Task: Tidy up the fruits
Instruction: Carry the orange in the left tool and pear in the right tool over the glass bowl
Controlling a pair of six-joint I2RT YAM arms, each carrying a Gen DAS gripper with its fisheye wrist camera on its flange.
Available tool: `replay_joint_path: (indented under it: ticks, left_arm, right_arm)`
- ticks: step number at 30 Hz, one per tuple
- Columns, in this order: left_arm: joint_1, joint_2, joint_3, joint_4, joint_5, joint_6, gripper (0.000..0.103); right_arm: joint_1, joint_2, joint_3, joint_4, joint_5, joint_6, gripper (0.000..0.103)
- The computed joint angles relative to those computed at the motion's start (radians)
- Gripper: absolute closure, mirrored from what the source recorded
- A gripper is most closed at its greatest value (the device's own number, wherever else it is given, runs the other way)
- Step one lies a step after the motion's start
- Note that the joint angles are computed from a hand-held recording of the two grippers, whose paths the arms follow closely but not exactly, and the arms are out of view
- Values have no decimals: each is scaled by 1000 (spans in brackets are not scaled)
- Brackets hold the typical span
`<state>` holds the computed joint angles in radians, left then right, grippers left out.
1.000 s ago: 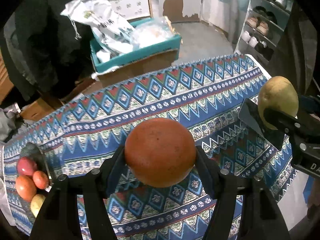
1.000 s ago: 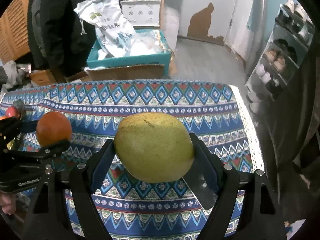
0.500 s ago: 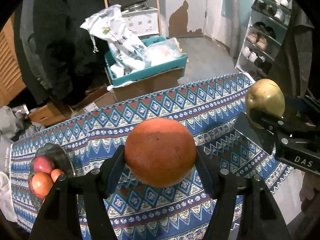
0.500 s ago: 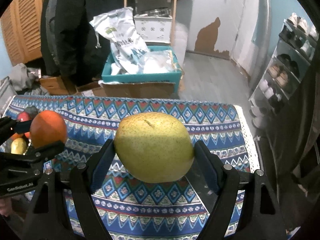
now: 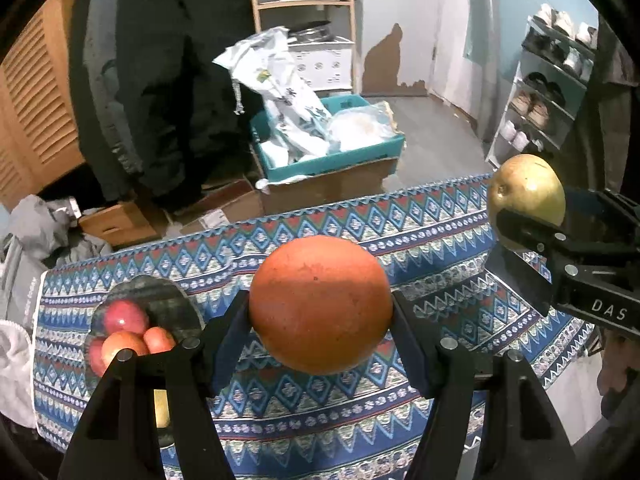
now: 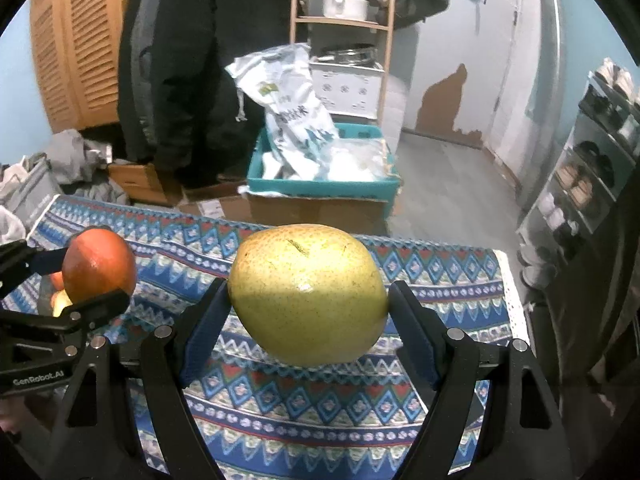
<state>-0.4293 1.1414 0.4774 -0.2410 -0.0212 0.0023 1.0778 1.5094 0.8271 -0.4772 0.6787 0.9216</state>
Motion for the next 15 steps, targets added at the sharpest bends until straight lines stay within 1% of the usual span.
replay_joint_path:
  ticks: [8, 15]
  left_arm:
    - [154, -72, -24, -32, 71, 75, 34]
    - [298, -92, -29, -50, 137, 143, 34]
  right_arm:
    - [16, 85, 106, 9, -3, -38, 23]
    - [30, 173, 210, 16, -14, -73, 23]
